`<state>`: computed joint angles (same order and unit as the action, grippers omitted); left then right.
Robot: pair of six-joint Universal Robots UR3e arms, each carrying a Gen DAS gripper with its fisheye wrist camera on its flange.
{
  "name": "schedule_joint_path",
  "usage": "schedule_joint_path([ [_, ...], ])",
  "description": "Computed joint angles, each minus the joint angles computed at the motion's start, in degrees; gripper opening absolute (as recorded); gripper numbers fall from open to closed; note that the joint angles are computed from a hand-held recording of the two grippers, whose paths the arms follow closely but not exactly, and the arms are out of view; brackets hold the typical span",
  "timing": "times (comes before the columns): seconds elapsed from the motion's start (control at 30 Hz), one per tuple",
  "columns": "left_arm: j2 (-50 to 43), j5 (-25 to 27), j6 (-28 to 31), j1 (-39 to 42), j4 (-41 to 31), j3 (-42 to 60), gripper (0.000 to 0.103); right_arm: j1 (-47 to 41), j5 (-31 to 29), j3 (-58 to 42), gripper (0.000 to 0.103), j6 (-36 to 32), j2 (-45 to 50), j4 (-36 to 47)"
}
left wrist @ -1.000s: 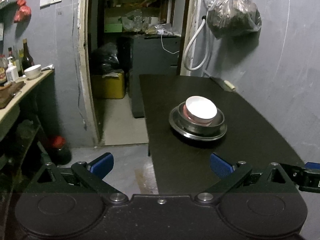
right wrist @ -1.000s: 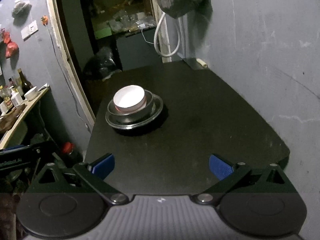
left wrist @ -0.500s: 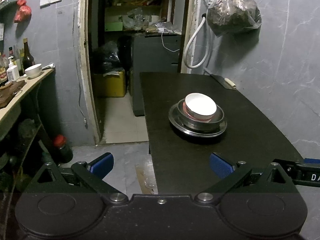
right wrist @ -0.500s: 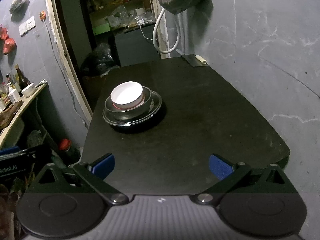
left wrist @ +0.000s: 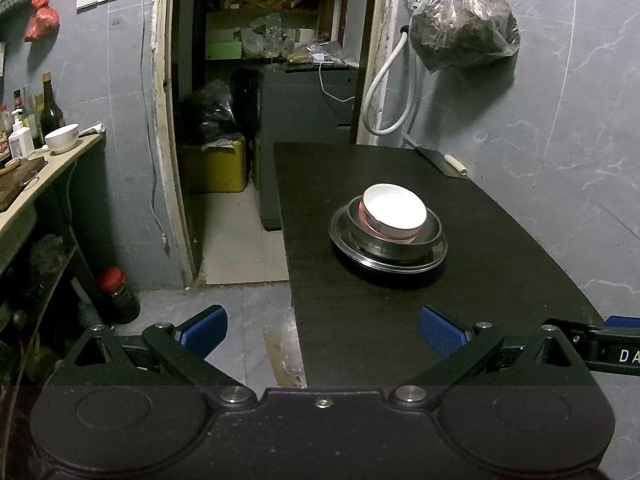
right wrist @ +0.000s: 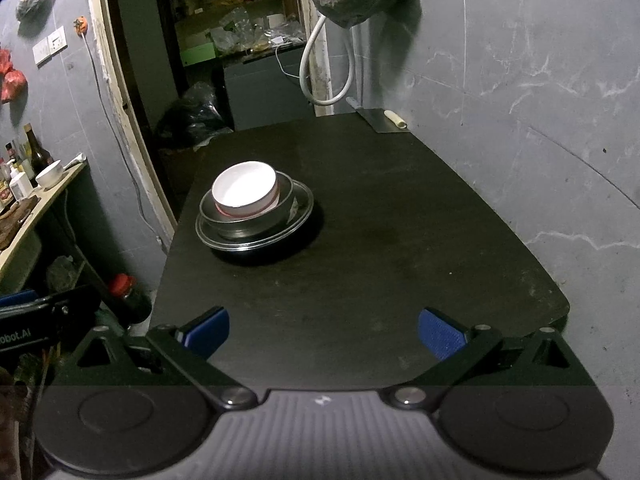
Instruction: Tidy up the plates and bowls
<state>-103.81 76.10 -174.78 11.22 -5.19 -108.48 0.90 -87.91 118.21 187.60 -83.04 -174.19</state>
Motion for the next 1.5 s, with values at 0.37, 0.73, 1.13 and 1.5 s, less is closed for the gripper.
schedule_joint_path([
  [0.37,-0.17,-0.21,-0.11,0.34,0.56,-0.5,0.102,0.25,-0.28,-0.63,0.103,-0.15,0.14,0.8],
  [0.73,-0.18,-0.19,-0.15,0.33,0.52,-0.48,0.102,0.12,-0.18,-1.01,0.103,-0.12,0.24,1.44],
  [1.13,-0.24,-0.14,-0.17,0.31,0.55,-0.48,0.102,0.09,-0.17,-0.75,0.103,0.1,0.36,1.3],
  [1.5,-0.19,-0.27,-0.15,0.39,0.53,-0.43,0.102,0.03,-0.16,-0.84,0.103,0.04,0.49,1.21],
])
